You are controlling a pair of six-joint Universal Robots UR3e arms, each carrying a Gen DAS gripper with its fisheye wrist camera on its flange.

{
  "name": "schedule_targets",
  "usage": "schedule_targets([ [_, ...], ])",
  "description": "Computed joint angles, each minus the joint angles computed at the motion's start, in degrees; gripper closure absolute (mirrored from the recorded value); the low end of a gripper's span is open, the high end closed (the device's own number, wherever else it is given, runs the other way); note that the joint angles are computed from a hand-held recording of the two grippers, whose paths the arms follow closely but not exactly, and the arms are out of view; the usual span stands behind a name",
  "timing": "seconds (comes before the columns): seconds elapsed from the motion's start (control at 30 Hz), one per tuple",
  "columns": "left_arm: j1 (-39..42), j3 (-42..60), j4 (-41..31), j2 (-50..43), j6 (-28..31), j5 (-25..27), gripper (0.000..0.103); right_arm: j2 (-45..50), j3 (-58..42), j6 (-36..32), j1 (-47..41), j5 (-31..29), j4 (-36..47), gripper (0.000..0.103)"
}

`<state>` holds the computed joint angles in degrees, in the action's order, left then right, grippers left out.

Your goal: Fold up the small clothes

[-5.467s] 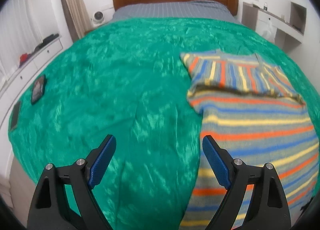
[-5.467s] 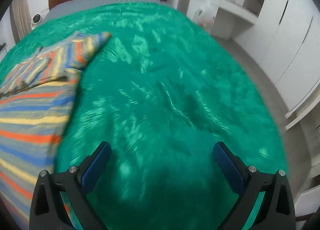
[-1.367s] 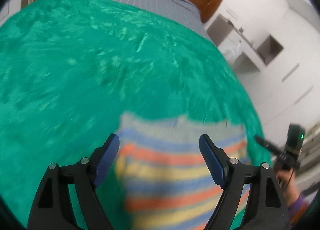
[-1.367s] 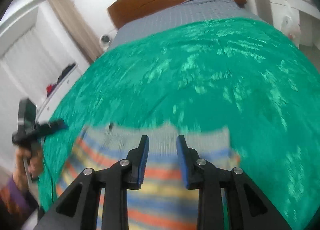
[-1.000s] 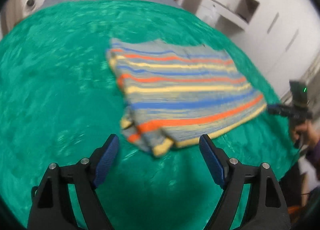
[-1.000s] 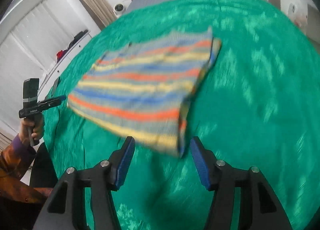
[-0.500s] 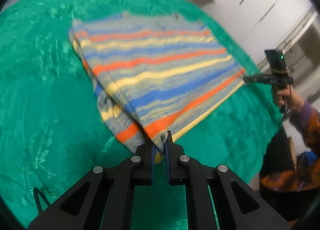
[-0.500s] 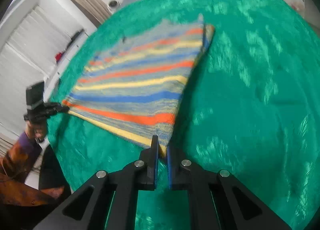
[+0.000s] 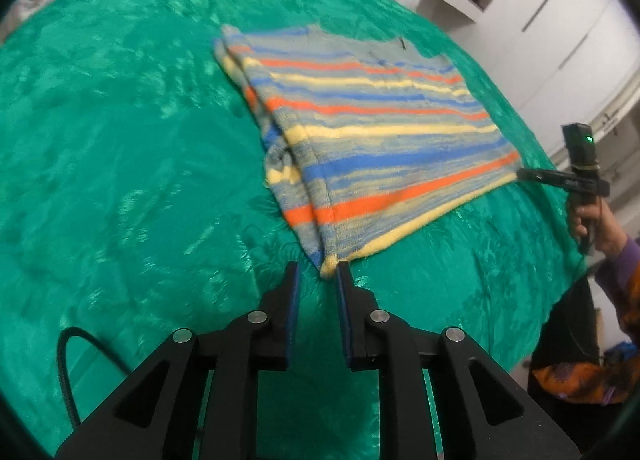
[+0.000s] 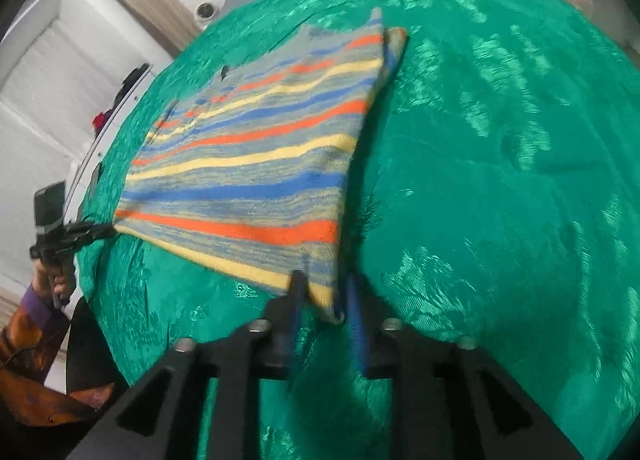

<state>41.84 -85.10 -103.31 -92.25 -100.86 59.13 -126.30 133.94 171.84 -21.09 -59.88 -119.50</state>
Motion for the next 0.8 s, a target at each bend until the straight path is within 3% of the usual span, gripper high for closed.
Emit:
schedule_targets([
  [0.03,0.9,-0.2,-0.9,0.8,0.6,-0.7,0.069,-1.9,0.0,1.0,0.2,-0.7,0.5,0.061],
  [0.1,3.3,-3.1,-0.6,4.8,0.3,-3.5,0.052,-6.1,-0.2,2.8,1.3,-3.1,1.2,0.053],
  [0.23,7.1,-10.7,2.4,12.9,-3.0,-9.2,0.02,-12.6,-0.5,6.8,5.8,-8.9,1.3,0.048],
  [0.3,8.5,-16.6,6.6,18.4,-5.3,-11.3,0.019,-15.4,0.3,9.6,7.6,-10.1,0.8,0.043],
  [0.4,8.9,-25.1,14.7,26.5,-9.6,-12.4,0.016,-14.2,2.8,17.9,16.5,-16.9,-7.6,0.041],
  [0.57,7.5,-36.1,27.9,34.7,-14.6,-11.0,0.01,-2.2,5.8,30.8,34.1,-30.7,-25.2,0.037],
  [0.8,9.4,-44.8,31.6,41.4,-11.0,-8.9,0.01,10.7,6.5,39.3,47.8,-43.0,-36.8,0.034],
])
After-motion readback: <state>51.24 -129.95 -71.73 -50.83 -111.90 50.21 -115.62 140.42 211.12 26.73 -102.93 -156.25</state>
